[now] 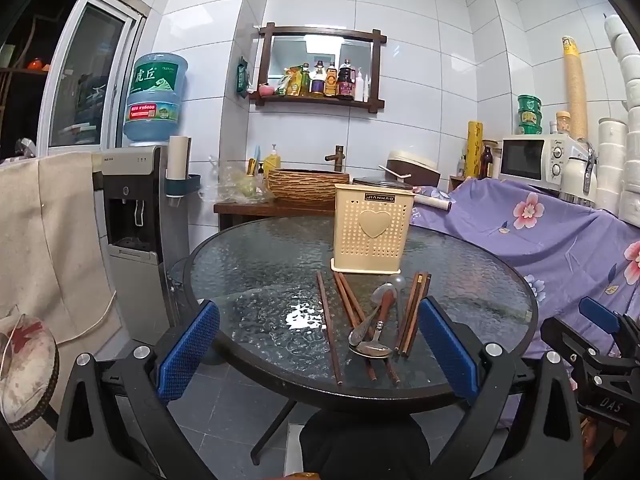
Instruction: Organize utensils
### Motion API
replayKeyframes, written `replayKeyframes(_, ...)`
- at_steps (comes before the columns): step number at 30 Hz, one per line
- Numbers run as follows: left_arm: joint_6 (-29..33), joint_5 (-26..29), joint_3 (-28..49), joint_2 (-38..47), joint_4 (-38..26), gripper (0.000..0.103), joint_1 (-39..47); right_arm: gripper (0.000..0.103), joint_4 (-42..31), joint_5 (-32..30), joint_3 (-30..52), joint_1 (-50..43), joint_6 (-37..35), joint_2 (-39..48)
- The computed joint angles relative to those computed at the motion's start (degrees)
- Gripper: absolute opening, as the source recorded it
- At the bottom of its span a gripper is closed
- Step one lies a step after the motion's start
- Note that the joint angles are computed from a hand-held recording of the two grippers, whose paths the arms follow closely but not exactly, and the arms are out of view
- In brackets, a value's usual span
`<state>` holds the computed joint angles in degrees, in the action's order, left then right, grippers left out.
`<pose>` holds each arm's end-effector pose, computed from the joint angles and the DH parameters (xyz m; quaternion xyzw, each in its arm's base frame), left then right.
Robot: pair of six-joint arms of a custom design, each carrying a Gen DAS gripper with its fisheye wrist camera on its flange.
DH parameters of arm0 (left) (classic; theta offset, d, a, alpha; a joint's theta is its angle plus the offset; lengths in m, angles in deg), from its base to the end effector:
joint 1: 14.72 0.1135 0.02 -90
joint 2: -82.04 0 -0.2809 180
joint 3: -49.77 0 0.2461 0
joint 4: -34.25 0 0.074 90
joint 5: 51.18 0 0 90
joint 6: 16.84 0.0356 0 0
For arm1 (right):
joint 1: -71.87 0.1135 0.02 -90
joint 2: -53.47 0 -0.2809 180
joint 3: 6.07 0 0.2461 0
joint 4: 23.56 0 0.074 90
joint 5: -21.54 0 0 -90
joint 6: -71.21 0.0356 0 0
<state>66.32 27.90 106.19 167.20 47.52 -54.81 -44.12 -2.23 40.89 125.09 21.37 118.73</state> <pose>0.2469 -0.1990 0.2460 0.1715 0.7756 -0.1705 0.5831 0.1488 0.1446 0.2359 0.1483 0.7775 -0.0750 0.6066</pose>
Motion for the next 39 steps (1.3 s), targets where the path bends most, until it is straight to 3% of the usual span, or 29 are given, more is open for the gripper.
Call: replayKeyframes(39,0.0,0.9,0.3,0.1,-0.4,0.097,0.8,0.098,1.1,-0.7,-0.1,-0.7,-0.3,0.6)
